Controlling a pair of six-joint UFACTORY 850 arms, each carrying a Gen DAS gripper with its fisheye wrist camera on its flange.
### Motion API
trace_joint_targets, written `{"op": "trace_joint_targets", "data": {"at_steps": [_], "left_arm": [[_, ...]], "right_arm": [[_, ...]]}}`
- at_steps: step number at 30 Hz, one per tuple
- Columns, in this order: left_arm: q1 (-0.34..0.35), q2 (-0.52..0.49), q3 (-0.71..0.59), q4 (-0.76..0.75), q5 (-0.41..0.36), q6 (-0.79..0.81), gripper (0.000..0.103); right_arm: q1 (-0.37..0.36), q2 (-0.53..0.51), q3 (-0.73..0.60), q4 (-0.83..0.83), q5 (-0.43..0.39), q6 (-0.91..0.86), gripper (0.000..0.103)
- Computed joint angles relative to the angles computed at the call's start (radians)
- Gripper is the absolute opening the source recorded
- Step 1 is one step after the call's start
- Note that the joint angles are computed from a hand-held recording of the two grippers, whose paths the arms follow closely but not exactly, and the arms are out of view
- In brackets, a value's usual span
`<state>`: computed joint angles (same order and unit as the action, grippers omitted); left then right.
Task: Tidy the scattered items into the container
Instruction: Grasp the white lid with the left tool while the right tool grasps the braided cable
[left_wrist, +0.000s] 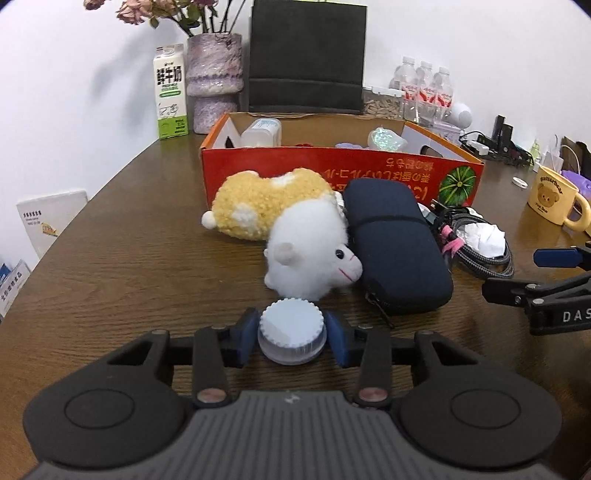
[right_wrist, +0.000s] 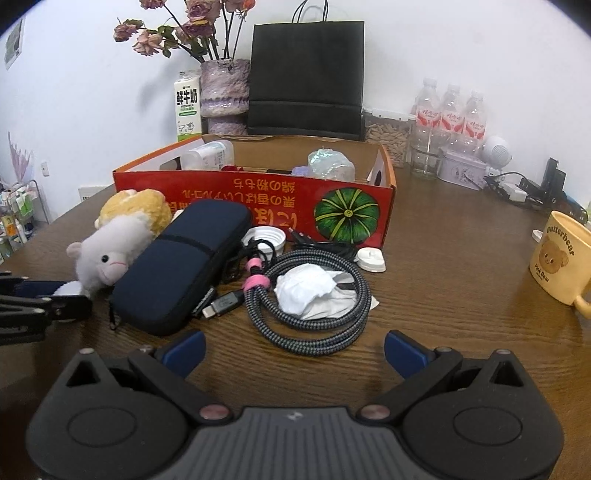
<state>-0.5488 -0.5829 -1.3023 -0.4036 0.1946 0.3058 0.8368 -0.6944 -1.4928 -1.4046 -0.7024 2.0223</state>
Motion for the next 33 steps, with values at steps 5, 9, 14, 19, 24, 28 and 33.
{"op": "trace_joint_targets", "data": {"at_steps": [5,9,14,19,24,28,33], "left_arm": [[0.010,0.025,0.020,0.031,0.036,-0.059,0.041],[0.017,0.036,0.020,0.042,0.066,-0.087,0.041],[0.022,0.029,-0.003,-0.008,0.077,-0.053,0.041],[0.026,0.020,-0.023,-0.009,0.081,-0.059,0.041],[0.029,0.013,-0.032,-0.043,0.073,-0.034,0.041],[0.033,0.008,-0.039,-0.049,0.071,-0.034,0.041],[0.035,0.005,-0.041,-0.021,0.069,-0.067,0.041]], "right_arm": [[-0.014,-0.023,-0.034,0.021,-0.004,-0.060,0.103],[-0.026,-0.040,-0.063,0.031,-0.003,-0.085,0.103],[-0.039,-0.063,-0.110,0.035,-0.017,-0.103,0.103],[-0.056,-0.107,-0.184,0.118,-0.015,-0.182,0.103],[-0.066,-0.116,-0.193,0.118,-0.005,-0.150,0.103],[-0.071,-0.110,-0.182,0.123,0.005,-0.117,0.103],[-0.076,-0.118,-0.184,0.124,0.058,-0.146,0.103]]}}
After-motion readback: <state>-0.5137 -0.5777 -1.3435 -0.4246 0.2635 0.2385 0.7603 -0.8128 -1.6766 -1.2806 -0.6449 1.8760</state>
